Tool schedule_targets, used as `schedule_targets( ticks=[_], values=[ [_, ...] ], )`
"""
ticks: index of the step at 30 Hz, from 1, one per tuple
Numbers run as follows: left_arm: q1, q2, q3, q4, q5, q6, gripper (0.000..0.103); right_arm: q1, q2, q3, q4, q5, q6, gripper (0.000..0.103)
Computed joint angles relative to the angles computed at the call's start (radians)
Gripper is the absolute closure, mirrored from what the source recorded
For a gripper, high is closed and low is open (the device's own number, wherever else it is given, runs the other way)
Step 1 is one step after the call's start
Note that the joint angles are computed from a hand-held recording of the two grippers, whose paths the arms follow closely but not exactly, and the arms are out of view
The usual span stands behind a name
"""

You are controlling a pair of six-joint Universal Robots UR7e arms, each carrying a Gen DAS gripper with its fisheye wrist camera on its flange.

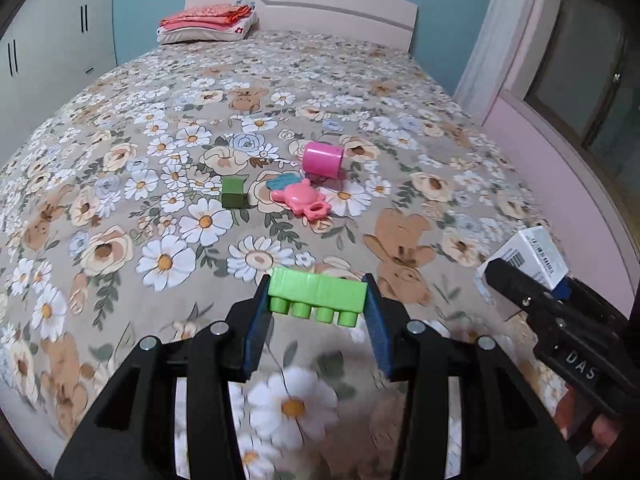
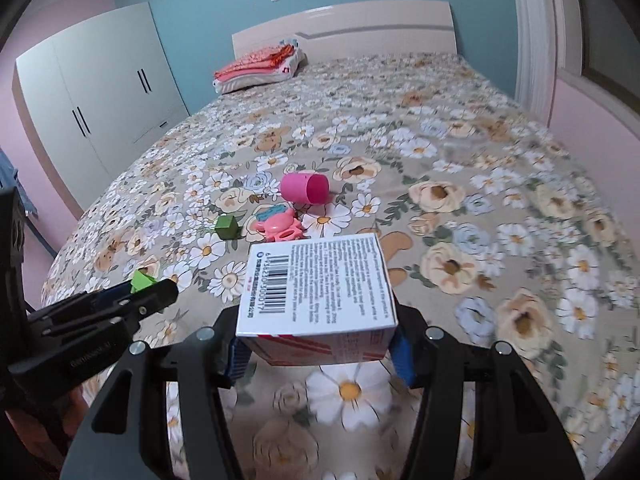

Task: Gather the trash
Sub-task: 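Carry the green block and white box with both tools toward the trash bin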

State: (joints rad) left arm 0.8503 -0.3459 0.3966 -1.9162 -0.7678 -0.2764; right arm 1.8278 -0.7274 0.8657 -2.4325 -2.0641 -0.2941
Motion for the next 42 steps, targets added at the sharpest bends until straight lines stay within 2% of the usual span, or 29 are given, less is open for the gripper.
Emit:
schedule_targets(
  ticks=[8,17,22,29,35,42],
  values=[
    [-0.092,-0.21,0.359,-0.103,0.053,-0.048,0.058,0.039,-0.177,0.233,-0.098,-0.03,-0.039,0.045],
    [-0.188,-0.386,0.64,-0.197,0.095,-0.062,0.058,0.093,-0.321,0.413,-0.164,-0.043,-0.108,0.045],
    [-0.235,-0.464,0.766,-0.235,0.13,-0.057,0.058,0.121,-0.383,0.501,-0.196,-0.047,-0.137,0.045],
    [-0.284,-0.561,0.923,-0.254,0.139,-0.085,0.058,0.154,-0.463,0.627,-0.231,-0.037,-0.155,0.045],
    [-0.314,-0.613,1.0,-0.242,0.111,-0.103,0.058,0.18,-0.514,0.706,-0.251,-0.039,-0.177,0.045],
    [-0.359,-0.667,1.088,-0.286,0.111,-0.073,0.058,0.201,-0.572,0.785,-0.281,-0.056,-0.196,0.045]
  ],
)
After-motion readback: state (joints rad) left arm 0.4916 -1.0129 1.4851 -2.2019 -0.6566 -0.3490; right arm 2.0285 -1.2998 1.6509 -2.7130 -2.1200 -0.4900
